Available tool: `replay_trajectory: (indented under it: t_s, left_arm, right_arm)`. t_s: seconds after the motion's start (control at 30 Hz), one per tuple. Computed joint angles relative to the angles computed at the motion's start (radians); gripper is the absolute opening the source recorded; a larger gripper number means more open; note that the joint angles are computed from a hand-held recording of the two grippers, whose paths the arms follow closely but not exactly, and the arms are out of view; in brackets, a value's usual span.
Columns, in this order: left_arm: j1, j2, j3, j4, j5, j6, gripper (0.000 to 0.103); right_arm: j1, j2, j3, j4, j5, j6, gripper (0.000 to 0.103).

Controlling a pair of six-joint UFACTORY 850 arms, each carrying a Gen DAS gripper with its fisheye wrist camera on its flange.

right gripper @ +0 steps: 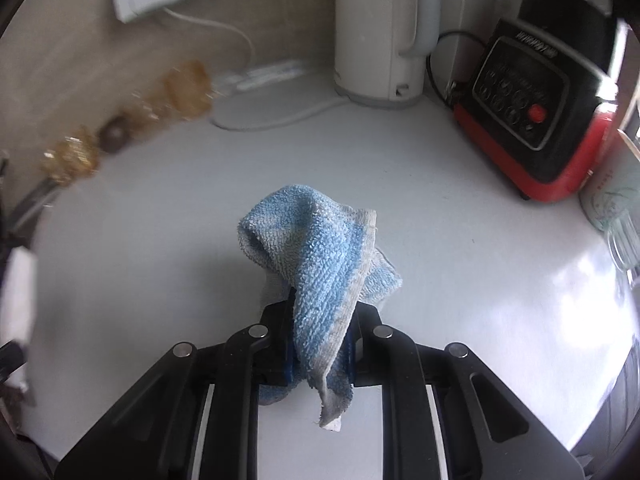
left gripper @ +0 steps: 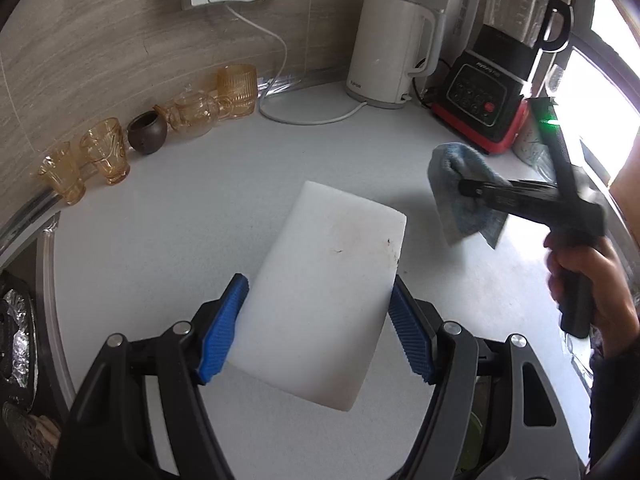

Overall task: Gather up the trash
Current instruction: 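Carry the blue towel and white sponge over the green basket with both grippers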

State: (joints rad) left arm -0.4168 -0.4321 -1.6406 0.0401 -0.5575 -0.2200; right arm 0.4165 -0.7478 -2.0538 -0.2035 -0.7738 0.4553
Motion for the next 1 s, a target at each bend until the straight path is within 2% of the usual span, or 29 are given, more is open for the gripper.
replay_trajectory:
  t_s: [0.17, 0.4, 0.53, 0.63, 0.77, 1.0]
  left_arm:
    - [-0.029, 0.082, 0.088, 0.037, 0.030, -0.028, 0.068]
    - [-0.097, 0.232, 0.277, 0.062, 0.050, -0.077, 0.068]
    - [-0.128, 0.288, 0.369, 0.057, 0.043, -0.084, 0.068]
    - [-0.147, 0.330, 0.442, -0.015, 0.046, -0.057, 0.068]
    - [-0.178, 0.360, 0.495, 0.019, 0.033, -0.138, 0.068]
    - [-0.221, 0.388, 0.530, 0.111, 0.005, -0.297, 0.068]
  right_arm:
    - [0.052, 0.226, 0.285, 0.019, 0.108, 0.053, 0.018]
    - [0.150, 0.472, 0.596, 0.053, 0.142, 0.082, 0.018]
    - [0.194, 0.552, 0.702, 0.106, 0.127, 0.053, 0.018]
    - [0.223, 0.603, 0.772, 0.123, 0.117, 0.036, 0.018]
    - [0.241, 0.645, 0.843, 0.194, 0.120, -0.029, 0.018]
    - [0.256, 0.624, 0.875, 0.273, 0.118, -0.169, 0.019]
